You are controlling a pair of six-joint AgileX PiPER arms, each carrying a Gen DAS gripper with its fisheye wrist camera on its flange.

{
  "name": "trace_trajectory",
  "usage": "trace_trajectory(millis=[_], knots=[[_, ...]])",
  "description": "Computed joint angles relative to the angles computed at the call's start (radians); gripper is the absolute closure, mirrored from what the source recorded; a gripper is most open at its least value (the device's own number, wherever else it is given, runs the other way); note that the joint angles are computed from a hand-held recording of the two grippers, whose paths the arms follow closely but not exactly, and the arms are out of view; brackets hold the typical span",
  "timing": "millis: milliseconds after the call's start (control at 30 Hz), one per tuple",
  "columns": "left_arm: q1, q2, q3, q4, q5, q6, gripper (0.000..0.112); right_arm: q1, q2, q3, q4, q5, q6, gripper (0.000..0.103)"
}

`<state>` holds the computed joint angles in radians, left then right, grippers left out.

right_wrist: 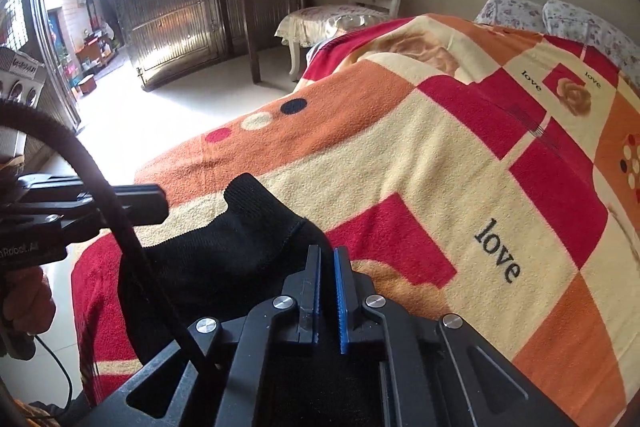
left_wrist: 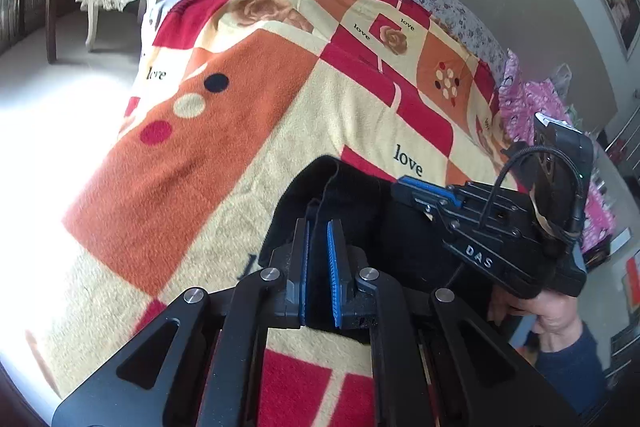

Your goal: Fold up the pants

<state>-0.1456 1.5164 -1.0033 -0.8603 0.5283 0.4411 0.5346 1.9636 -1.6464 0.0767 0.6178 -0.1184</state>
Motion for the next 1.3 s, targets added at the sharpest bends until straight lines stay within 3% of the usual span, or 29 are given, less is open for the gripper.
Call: trace_trajectory(millis=[67, 167, 233, 300, 367, 400, 433, 500, 733, 867, 900, 933, 1000, 1067, 1200, 1300], knots=[[0.014, -0.004, 0.013, -0.034, 0.036, 0.017, 0.095, -0.019, 0.005, -0.012, 0.005, -0.005, 0.038, 0.100], [0.002, -0.044, 0.072, -0.098, -0.015, 0.068, 0.067, -0.028, 0.032, -0.031, 0.009, -0.005, 0.074, 0.101], [0.015, -0.073, 0.112, -0.167, -0.021, 0.115, 0.062, -0.020, 0.049, -0.027, 0.017, 0.006, 0.090, 0.101], [0.045, -0.092, 0.134, -0.209, 0.018, 0.152, 0.060, -0.036, 0.019, 0.027, 0.145, -0.034, -0.015, 0.101], [0.065, -0.108, 0.155, -0.215, 0.053, 0.160, 0.054, -0.038, -0.037, 0.085, 0.190, -0.058, -0.072, 0.096], [0.077, -0.113, 0.171, -0.242, 0.078, 0.185, 0.047, -0.032, -0.057, 0.100, 0.159, -0.058, -0.059, 0.082], [0.085, -0.112, 0.182, -0.264, 0.097, 0.198, 0.045, -0.031, -0.071, 0.103, 0.140, -0.044, -0.046, 0.058], [0.094, -0.102, 0.208, -0.311, 0.120, 0.194, 0.044, -0.038, -0.089, 0.119, 0.154, -0.041, -0.052, 0.043], [0.000, -0.029, 0.198, -0.390, 0.049, 0.162, 0.044, -0.076, -0.084, 0.143, 0.311, -0.037, -0.163, 0.043], [-0.031, -0.004, 0.186, -0.440, -0.013, 0.154, 0.045, -0.049, -0.033, 0.085, 0.255, -0.003, -0.152, 0.043], [-0.037, -0.002, 0.186, -0.448, -0.038, 0.151, 0.045, -0.044, -0.012, 0.060, 0.243, 0.012, -0.149, 0.044], [-0.038, 0.006, 0.176, -0.425, -0.048, 0.126, 0.047, -0.039, 0.015, 0.032, 0.250, 0.028, -0.170, 0.053], [-0.053, 0.017, 0.140, -0.308, -0.062, 0.035, 0.083, -0.014, 0.052, -0.009, 0.185, 0.048, -0.147, 0.077], [-0.104, 0.019, 0.113, -0.108, -0.146, -0.117, 0.096, 0.022, 0.084, -0.044, 0.067, 0.068, -0.069, 0.081], [-0.126, 0.011, 0.037, 0.052, -0.142, -0.185, 0.105, 0.014, 0.047, -0.011, 0.064, 0.031, -0.040, 0.096], [-0.151, 0.002, -0.029, 0.170, -0.164, -0.212, 0.107, -0.010, 0.000, 0.019, 0.081, -0.006, -0.015, 0.097]])
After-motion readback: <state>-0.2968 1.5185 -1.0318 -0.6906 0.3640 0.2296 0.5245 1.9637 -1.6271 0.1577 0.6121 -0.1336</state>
